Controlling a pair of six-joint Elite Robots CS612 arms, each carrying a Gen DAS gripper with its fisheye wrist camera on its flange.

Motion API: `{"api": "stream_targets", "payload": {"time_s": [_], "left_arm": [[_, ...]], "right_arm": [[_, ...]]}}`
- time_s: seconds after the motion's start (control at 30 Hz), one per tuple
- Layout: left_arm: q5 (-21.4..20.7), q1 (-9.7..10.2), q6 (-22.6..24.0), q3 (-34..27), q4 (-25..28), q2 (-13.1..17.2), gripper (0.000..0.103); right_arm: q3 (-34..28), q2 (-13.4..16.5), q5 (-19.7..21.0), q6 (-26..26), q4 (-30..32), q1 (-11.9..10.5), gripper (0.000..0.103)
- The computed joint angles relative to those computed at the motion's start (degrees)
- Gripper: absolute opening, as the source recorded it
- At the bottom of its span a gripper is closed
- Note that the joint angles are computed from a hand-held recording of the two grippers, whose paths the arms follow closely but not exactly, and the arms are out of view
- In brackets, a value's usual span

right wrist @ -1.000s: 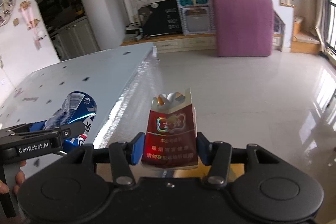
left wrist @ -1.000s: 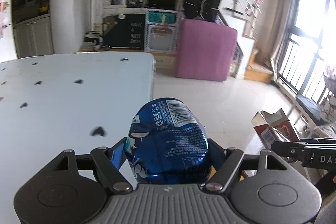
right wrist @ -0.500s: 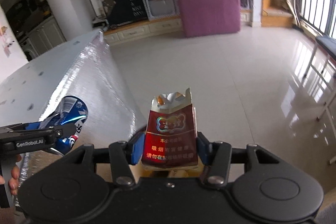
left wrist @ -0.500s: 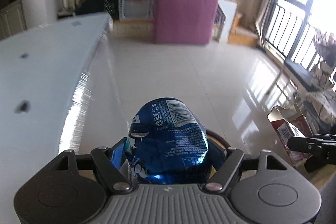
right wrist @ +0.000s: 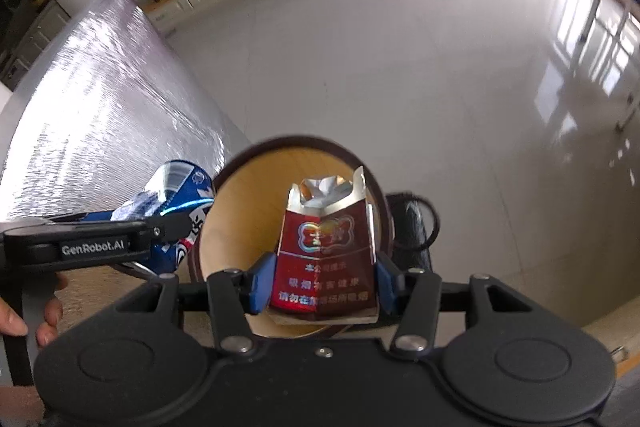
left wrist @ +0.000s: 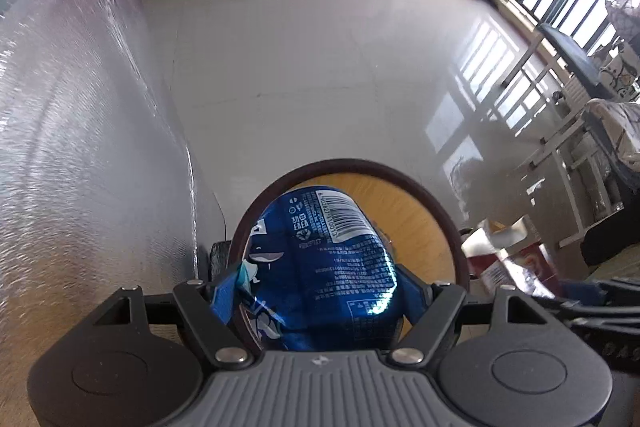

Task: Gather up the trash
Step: 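Carry the blue can and red pack over the yellow wastebasket, then open both tools over the wastebasket to drop the can and pack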

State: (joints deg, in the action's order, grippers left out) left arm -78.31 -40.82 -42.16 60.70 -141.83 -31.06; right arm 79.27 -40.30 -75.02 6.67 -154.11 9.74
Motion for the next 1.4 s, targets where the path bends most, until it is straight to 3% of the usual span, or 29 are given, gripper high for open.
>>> {"api": "stream_targets", "payload": {"time_s": [0.17, 0.4, 0.47, 0.53, 0.83, 1.0, 1.03, 1.1, 1.13, 1.4], "left_arm": [[-3.4, 1.31, -1.5, -2.9, 1.4, 2.3, 0.077], [-6.0, 2.16, -3.0, -5.3, 2.3, 4.4, 0.077], [-6.7, 2.50, -3.2, -5.0, 2.0, 4.3, 0.077], [-7.5, 2.76, -3.7, -5.5, 2.3, 4.7, 0.077], [-11.9, 3.32, -7.1, -11.2, 4.0, 8.6, 0.077], [-11.8, 3.26, -7.6, -15.5, 3.7, 11.3, 0.078], [-11.8, 3.25, -8.1, -16.5, 3.9, 11.8, 0.079], [-14.1, 3.57, -9.1, -18.4, 6.1, 12.7, 0.095], [-14.4, 3.60, -9.6, -18.6, 6.4, 12.8, 0.099], [-14.9, 3.67, -9.2, -14.5, 6.6, 10.9, 0.099]], "right_arm": [[-6.3, 4.1, -1.9, -0.5, 7.6, 1.3, 0.053], [-12.9, 8.0, -9.0, -5.5, 14.6, 3.7, 0.058], [-13.7, 8.4, -8.3, -5.7, 15.8, 3.7, 0.068], [-13.6, 8.5, -7.3, -5.1, 15.9, 3.5, 0.072], [-10.7, 7.0, -0.9, -0.5, 13.7, 2.0, 0.072], [-9.7, 6.6, 0.3, 0.7, 12.3, 1.3, 0.072], [-9.6, 6.6, 0.5, 0.8, 12.1, 1.3, 0.072], [-9.6, 6.7, 0.7, 0.4, 12.1, 1.0, 0.072], [-9.4, 6.6, 0.7, -0.2, 12.1, 1.0, 0.072], [-9.4, 6.6, 0.6, 0.1, 12.0, 0.6, 0.072]]}}
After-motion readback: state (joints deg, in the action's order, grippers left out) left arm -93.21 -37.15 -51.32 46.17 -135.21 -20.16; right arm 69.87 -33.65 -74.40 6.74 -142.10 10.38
